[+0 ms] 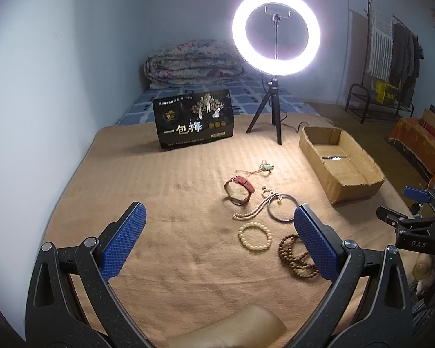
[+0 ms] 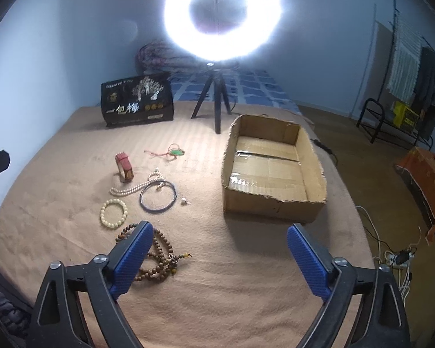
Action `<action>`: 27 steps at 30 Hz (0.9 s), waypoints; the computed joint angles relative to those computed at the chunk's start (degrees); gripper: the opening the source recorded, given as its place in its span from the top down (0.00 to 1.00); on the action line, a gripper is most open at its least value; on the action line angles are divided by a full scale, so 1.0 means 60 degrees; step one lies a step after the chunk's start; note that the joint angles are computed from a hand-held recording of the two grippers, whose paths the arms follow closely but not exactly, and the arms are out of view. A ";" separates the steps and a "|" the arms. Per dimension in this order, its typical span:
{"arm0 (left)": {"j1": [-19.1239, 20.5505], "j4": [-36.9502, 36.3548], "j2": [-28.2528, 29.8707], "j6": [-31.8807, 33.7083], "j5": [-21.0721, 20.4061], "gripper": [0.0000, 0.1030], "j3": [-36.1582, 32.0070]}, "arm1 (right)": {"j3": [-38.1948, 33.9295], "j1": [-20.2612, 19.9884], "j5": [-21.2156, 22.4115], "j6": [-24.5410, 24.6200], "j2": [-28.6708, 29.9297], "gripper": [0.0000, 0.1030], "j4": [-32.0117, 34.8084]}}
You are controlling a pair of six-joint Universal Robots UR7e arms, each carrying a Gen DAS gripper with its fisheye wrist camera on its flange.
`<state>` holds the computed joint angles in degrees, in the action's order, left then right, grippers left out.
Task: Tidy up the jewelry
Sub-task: 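Close the left tool on the cream bead bracelet while the right tool grasps the brown prayer beads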
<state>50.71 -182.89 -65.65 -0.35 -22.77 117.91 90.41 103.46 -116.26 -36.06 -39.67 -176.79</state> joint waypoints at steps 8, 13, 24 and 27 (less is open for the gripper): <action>0.0781 0.2377 -0.0184 -0.1416 -0.0737 0.07 -0.0561 | -0.0755 -0.0060 -0.0002 -0.0085 0.0448 0.18 0.1954; 0.1295 0.3999 -0.0068 -0.2302 -0.1401 0.22 -0.1060 | -0.1247 -0.0082 -0.0083 -0.0216 0.0779 0.24 0.3149; 0.2168 0.6274 0.0604 -0.3361 -0.3038 0.44 -0.2363 | -0.2467 -0.0151 -0.0369 0.0068 0.1585 0.28 0.5100; 0.2387 0.6533 0.0796 -0.3474 -0.3383 0.44 -0.2648 | -0.2749 -0.0191 -0.0431 0.0150 0.1752 0.31 0.5416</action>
